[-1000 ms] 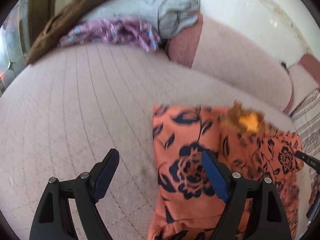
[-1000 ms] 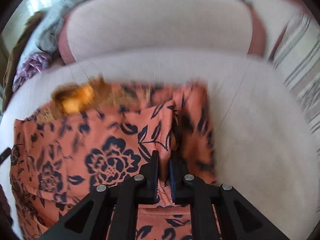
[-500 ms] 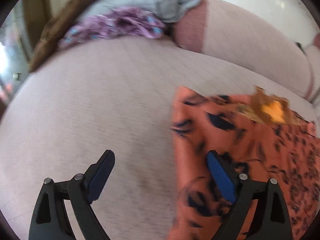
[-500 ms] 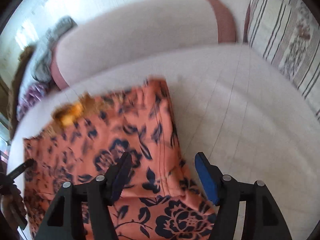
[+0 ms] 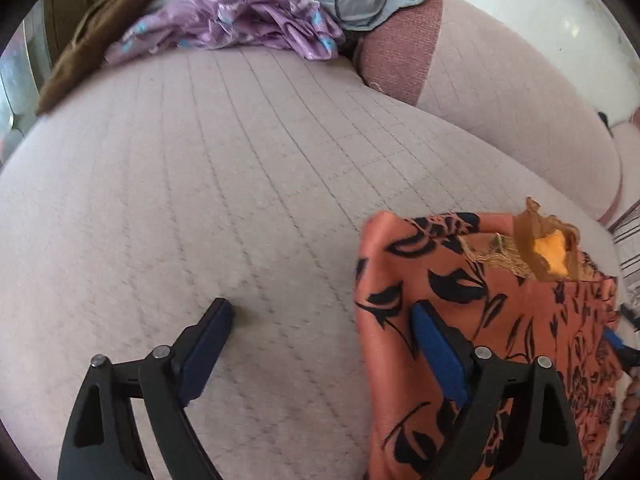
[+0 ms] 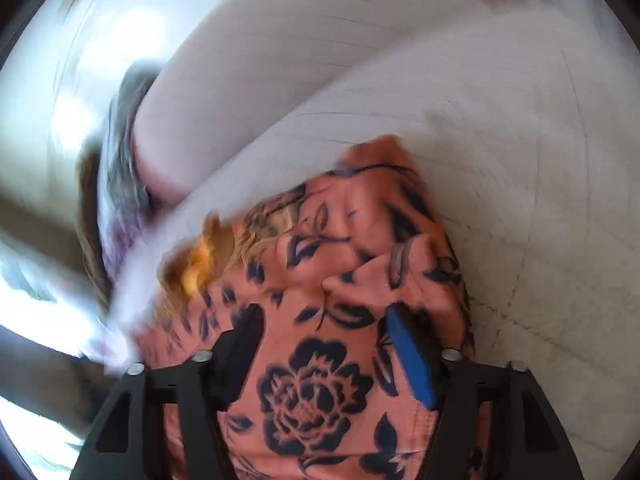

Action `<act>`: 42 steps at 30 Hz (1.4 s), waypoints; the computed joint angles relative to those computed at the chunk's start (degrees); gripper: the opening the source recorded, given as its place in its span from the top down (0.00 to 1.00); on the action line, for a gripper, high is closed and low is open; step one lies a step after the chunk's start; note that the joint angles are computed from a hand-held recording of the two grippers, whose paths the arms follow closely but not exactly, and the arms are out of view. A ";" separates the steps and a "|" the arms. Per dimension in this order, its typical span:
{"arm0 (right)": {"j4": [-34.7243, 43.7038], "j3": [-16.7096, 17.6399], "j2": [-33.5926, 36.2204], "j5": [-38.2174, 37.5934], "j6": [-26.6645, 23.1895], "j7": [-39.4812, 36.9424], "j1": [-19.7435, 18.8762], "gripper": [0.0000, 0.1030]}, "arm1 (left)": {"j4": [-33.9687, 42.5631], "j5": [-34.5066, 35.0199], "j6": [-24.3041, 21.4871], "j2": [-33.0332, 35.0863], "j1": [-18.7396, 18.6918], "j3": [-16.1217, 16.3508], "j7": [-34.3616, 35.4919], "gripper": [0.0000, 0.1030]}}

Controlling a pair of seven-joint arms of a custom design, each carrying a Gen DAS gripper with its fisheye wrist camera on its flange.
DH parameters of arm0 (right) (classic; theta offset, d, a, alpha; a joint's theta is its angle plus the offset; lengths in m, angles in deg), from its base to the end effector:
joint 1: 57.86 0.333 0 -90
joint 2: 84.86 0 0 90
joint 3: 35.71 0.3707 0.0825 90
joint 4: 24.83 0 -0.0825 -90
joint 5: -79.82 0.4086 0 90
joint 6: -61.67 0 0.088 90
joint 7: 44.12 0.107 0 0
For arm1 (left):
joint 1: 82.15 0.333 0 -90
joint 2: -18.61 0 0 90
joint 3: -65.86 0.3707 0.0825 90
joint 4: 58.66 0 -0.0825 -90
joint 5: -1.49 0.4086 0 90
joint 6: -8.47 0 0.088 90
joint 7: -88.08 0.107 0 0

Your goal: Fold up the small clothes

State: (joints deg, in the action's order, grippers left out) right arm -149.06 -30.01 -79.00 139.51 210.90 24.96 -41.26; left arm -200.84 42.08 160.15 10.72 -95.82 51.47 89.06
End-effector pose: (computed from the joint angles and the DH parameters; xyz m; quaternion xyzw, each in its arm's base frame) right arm 0.5598 0.2089 0.4133 -0.6325 0.6878 0.1341 0.3301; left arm 0.4261 -0.2482 0.4021 -0.8247 0.5015 -0.1835 0.1864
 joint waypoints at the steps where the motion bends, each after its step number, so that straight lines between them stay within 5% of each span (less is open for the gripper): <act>1: -0.34 0.71 -0.42 4.95 -0.62 -1.03 -1.44 0.35 | 0.05 -0.57 -1.77 -0.64 -0.24 -0.23 0.18 0.12; 5: -2.81 -0.48 -4.63 -0.57 -2.28 -0.11 -0.32 0.33 | -5.43 -3.41 1.41 -6.55 -0.71 0.35 -1.10 0.12; 11: -14.40 -2.46 -16.58 0.53 -4.78 -5.48 -0.33 0.30 | -13.41 -3.19 7.20 -17.82 -4.05 -3.11 -2.93 0.13; 14: -17.31 -3.36 -20.96 -2.63 -6.47 -3.79 -0.88 0.29 | -11.66 -1.08 10.92 -16.06 -3.42 -4.37 -2.64 0.13; 17: -16.25 -4.18 -21.21 1.17 -7.58 -6.44 0.47 0.29 | -9.43 -4.95 13.31 -10.09 -4.94 -1.58 0.36 0.13; 19: -14.61 -4.62 -19.74 4.16 -8.87 -9.27 1.10 0.26 | -7.43 -12.58 9.17 -4.58 -7.56 1.40 4.66 0.14; 21: -12.58 -3.68 -15.65 2.42 -6.15 -7.20 1.28 0.20 | -4.48 -10.19 3.85 -3.07 -5.56 -1.92 4.44 0.11; 23: -12.07 -3.66 -11.87 4.30 -6.93 -1.92 -0.22 0.21 | -1.74 -13.12 -2.75 -3.25 -7.96 -1.97 8.90 0.11; 25: -13.30 -2.93 -14.65 4.96 -4.76 -0.65 -0.24 0.20 | -4.08 -10.25 -0.36 -7.03 -7.55 -3.21 5.63 0.11; 28: -16.96 -2.00 -21.97 -3.95 -4.36 -2.30 -0.08 0.20 | -9.80 -11.94 0.65 -15.74 -10.15 -4.02 2.89 0.11; 31: -22.09 -2.60 -30.28 -12.96 -8.57 -0.59 -2.32 0.20 | -15.98 -15.96 1.18 -24.36 -14.59 -5.16 -1.97 0.11; 35: -28.24 -4.49 -40.73 -27.57 -20.84 2.46 -9.18 0.20 | -20.60 -21.57 2.43 -29.66 -22.13 -6.06 -6.93 0.11; 39: -32.68 -8.54 -47.04 -29.54 -30.31 -0.17 -13.42 0.20 | -20.87 -24.35 2.40 -27.38 -28.21 -8.45 -11.70 0.11; 42: -34.11 -11.43 -50.25 -26.55 -37.39 -0.26 -16.62 0.20 | -19.31 -22.73 0.77 -25.81 -28.47 -12.19 -16.70 0.11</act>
State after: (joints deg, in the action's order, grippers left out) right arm -183.17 -41.45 -129.25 112.96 173.51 24.69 -57.88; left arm -220.14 19.35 160.92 -15.09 -124.29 39.28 72.36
